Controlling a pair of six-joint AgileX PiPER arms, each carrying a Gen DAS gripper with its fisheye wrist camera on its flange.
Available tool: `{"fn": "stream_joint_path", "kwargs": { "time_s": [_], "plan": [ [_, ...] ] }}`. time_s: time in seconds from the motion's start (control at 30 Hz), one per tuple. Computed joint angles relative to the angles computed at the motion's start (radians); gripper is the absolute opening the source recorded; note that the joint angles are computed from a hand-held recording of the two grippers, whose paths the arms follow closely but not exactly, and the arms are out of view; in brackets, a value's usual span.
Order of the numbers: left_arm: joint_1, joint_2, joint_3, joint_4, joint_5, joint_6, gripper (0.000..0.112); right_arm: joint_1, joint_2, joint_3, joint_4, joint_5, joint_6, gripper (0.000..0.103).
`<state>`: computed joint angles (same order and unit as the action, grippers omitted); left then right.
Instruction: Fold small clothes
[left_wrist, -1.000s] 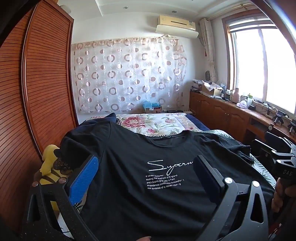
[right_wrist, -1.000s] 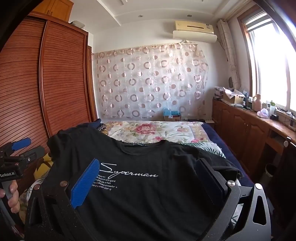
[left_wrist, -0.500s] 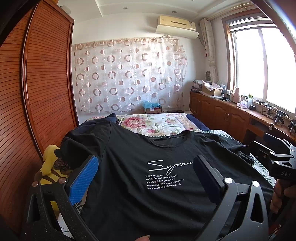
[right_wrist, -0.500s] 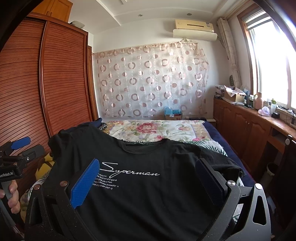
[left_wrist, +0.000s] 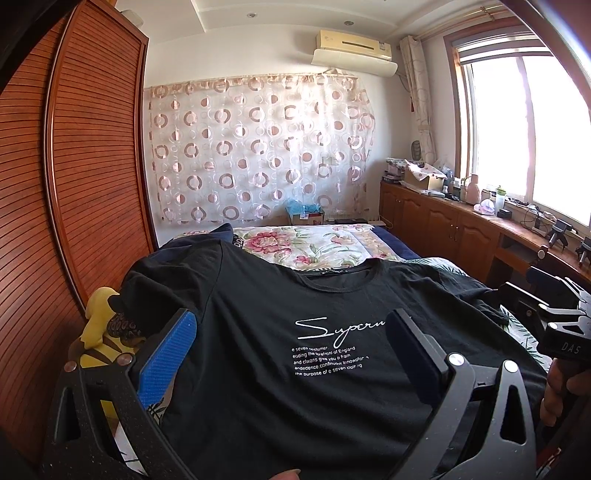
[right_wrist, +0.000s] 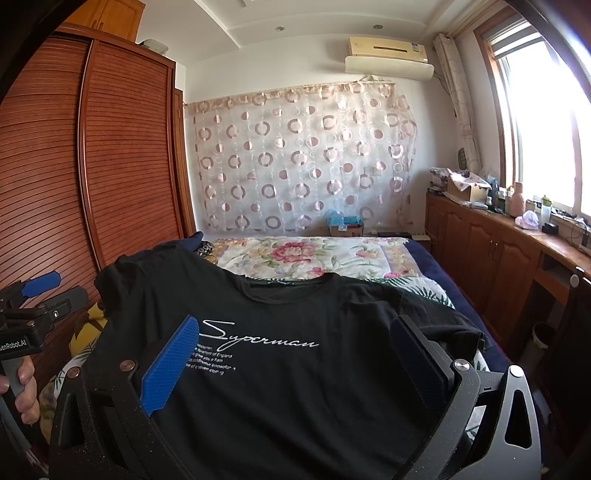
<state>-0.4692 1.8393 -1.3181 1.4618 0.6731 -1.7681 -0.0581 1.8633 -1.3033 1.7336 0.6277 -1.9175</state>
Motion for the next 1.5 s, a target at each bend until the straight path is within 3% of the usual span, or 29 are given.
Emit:
{"fn": "stream_joint_path", "kwargs": {
  "time_s": [1.5],
  "plan": [
    [-0.009,0.004,-0.013,-0.014,0.015,0.020,0.103,-0.002,0.005,-0.009,-0.012,0.006,0.014,0.103]
  ]
}}
